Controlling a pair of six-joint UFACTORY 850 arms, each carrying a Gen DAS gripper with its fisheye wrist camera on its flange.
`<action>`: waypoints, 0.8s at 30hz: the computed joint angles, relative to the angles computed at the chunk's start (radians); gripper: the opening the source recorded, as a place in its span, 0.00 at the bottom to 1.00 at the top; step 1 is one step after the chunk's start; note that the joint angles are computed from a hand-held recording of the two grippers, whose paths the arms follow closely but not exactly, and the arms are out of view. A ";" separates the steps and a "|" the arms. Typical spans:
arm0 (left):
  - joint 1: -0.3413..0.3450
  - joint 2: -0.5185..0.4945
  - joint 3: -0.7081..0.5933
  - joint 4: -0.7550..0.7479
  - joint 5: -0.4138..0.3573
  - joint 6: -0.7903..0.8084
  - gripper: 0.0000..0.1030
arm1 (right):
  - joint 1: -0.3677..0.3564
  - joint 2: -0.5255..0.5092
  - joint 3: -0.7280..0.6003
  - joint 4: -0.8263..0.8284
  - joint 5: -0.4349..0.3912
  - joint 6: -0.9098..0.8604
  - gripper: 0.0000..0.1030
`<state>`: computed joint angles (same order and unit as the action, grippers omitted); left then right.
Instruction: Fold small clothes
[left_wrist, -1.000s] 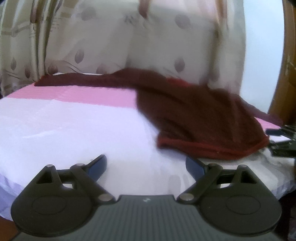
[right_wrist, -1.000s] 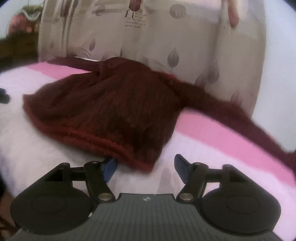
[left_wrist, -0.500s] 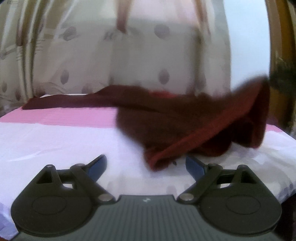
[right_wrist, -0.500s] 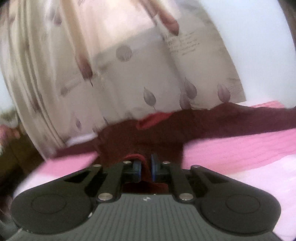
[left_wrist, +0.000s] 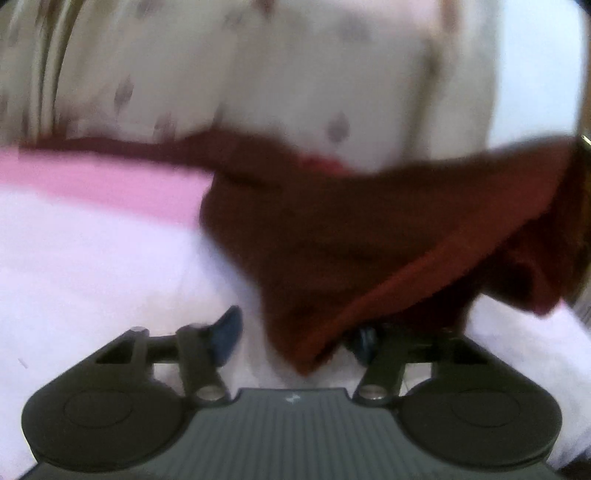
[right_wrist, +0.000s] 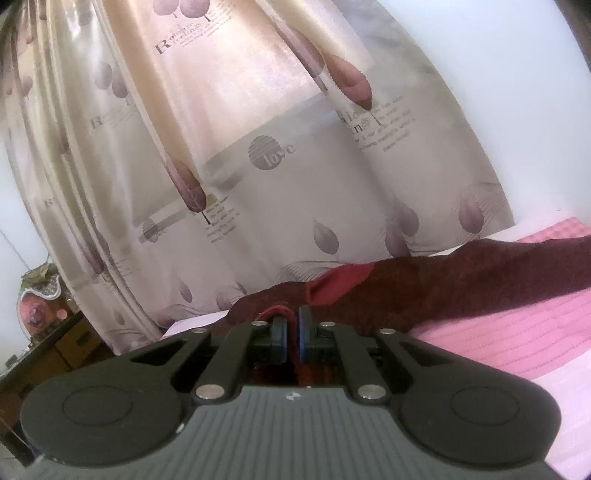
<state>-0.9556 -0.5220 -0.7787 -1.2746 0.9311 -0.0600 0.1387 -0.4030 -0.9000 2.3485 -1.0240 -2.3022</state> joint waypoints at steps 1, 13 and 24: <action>0.000 -0.005 -0.005 -0.010 0.014 -0.008 0.54 | -0.001 -0.001 -0.001 0.000 0.000 0.005 0.10; 0.024 0.015 0.002 -0.048 0.039 0.038 0.04 | -0.018 -0.027 -0.005 -0.006 -0.002 0.038 0.10; -0.173 0.227 0.033 -0.540 0.429 0.629 0.08 | -0.058 0.063 0.143 -0.037 -0.034 -0.005 0.09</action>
